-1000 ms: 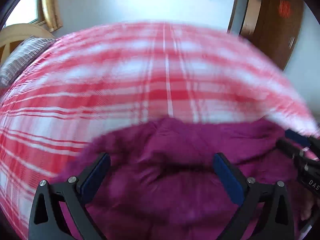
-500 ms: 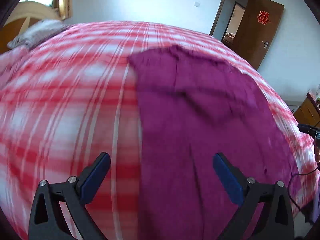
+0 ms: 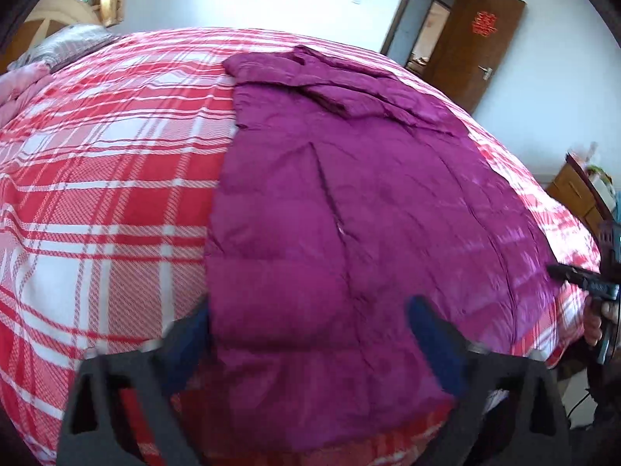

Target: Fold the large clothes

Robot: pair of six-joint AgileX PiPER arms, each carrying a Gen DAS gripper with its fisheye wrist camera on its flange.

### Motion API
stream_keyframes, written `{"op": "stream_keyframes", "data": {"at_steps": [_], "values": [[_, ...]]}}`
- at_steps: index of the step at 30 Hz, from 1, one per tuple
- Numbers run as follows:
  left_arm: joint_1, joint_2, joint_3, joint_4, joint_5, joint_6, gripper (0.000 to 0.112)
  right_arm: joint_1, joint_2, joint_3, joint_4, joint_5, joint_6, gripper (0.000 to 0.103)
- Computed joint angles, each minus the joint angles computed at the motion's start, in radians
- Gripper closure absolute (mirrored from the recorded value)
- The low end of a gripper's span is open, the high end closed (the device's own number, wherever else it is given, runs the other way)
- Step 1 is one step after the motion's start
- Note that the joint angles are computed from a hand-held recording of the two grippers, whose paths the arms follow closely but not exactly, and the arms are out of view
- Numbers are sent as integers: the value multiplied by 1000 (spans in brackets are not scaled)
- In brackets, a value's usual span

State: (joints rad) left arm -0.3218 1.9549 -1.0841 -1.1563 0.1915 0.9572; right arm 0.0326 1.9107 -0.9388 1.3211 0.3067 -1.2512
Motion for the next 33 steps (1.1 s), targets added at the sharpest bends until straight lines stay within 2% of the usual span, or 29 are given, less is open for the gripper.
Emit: {"op": "stream_keyframes", "data": {"at_steps": [1,2,3,5,7,8,9,11,14,16,18,19,21,22,25,26,28,29,30,31,32,33], "values": [[-8,-6,14,0,-23,15,62,13,0,8,49,-5,-37,70],[6,-12,22,-35,-7,70,79,4,2,14,94,31,-74,81],[33,-19,26,-110,50,146,106,-4,3,23,145,55,-115,88],[76,-67,76,-310,120,321,107,6,-17,43,199,40,-167,92],[94,-156,155,-453,156,493,108,-9,-67,90,264,83,-220,94],[121,-235,210,-485,220,537,108,-22,-104,117,276,112,-230,95],[137,-278,236,-484,259,542,108,-38,-156,152,281,145,-236,95],[195,-423,307,-440,394,505,108,-78,-281,232,268,217,-227,95],[239,-574,338,-380,505,438,108,-139,-515,328,167,299,-105,95],[246,-630,313,-303,522,366,108,-174,-688,358,80,345,-4,95],[241,-594,259,-268,517,332,108,-213,-769,346,48,382,36,95],[237,-547,218,-256,511,322,108,-232,-762,329,64,401,25,95],[228,-455,134,-219,493,295,108,-245,-697,275,113,414,-19,95],[222,-385,64,-191,490,268,108,-232,-642,236,142,394,-40,95],[233,-166,-181,-75,514,110,107,-197,-412,42,201,333,-40,96],[217,-92,-281,-6,492,22,104,-168,-320,-57,180,285,11,96],[205,46,-481,158,514,-178,99,-160,-159,-245,54,273,193,96],[194,122,-581,236,492,-278,96,-139,-68,-345,18,230,289,96],[191,189,-681,326,493,-378,86,-133,8,-445,-59,228,352,96],[195,235,-765,406,533,-478,76,-124,94,-545,-121,215,452,96],[197,278,-843,468,555,-578,72,-126,157,-634,-207,242,552,96],[196,292,-881,543,537,-657,63,-122,222,-724,-292,251,652,96]]}}
